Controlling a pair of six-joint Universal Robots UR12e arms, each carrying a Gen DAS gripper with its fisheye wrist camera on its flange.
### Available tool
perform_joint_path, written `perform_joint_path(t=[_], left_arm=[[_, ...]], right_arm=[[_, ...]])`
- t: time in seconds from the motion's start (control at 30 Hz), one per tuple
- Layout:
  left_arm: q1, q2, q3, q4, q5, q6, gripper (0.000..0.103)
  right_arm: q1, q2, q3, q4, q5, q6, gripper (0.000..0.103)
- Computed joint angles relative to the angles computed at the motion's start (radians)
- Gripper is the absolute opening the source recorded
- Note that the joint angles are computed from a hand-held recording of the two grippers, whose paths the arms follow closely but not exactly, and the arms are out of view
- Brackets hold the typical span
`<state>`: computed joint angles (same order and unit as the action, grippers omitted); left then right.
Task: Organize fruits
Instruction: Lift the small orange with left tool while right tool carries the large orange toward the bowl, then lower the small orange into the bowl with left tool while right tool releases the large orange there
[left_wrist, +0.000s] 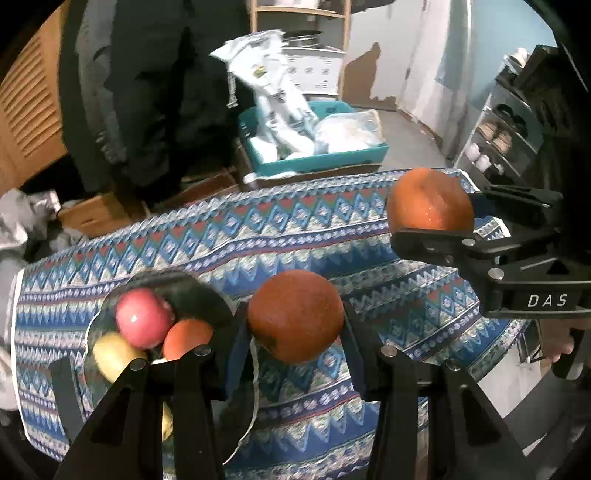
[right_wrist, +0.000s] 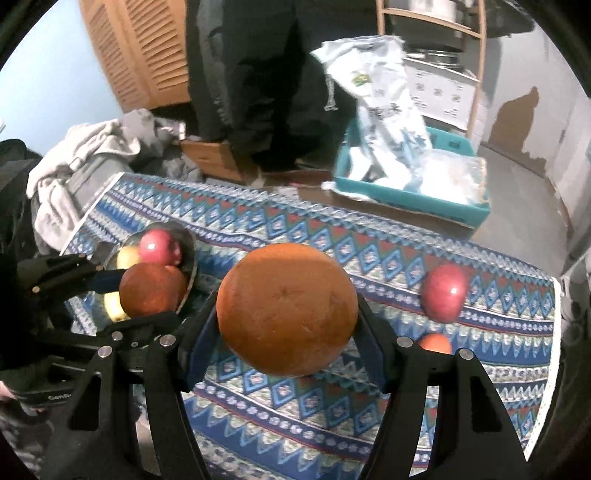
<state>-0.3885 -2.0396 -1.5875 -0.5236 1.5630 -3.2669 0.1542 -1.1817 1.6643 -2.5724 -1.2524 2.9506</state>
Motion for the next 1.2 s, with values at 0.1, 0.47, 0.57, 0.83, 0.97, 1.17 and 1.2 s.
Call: perform_joint_path(t=[0.1,0.47,0.57,0.83,0.97,1.17,1.2], left_arm=[[0.010,0.013,-0.025,-0.001,0.006,-0.018,0.048],[0.055,0.051,-0.110,-0.010,0.029,-0.068,0.048],[0.069,0.057,-0.129,-0.010,0.030,-0.085,0.048],[0.100,0.056,-0.151,-0.017,0.037,-0.116,0.048],[0.114,0.046,-0.150,-0.019,0.027,-0.127,0.048],[0.127,0.031,-0.141,-0.046,0.004,-0.141,0.048],[0.127,0.029,-0.139,-0.054,0.007,-0.141,0.048]], right_arm=[[0.017,0.011,-0.013,0.020,0.006,-0.017,0.067],[0.075,0.054,-0.068,0.095,0.038,-0.059,0.067],[0.088,0.064,-0.080,0.114,0.034,-0.070,0.067],[0.121,0.090,-0.108,0.159,0.024,-0.101,0.067],[0.133,0.101,-0.121,0.182,0.024,-0.119,0.067],[0.143,0.114,-0.133,0.205,0.016,-0.131,0.067],[0.144,0.116,-0.136,0.211,0.016,-0.132,0.067]])
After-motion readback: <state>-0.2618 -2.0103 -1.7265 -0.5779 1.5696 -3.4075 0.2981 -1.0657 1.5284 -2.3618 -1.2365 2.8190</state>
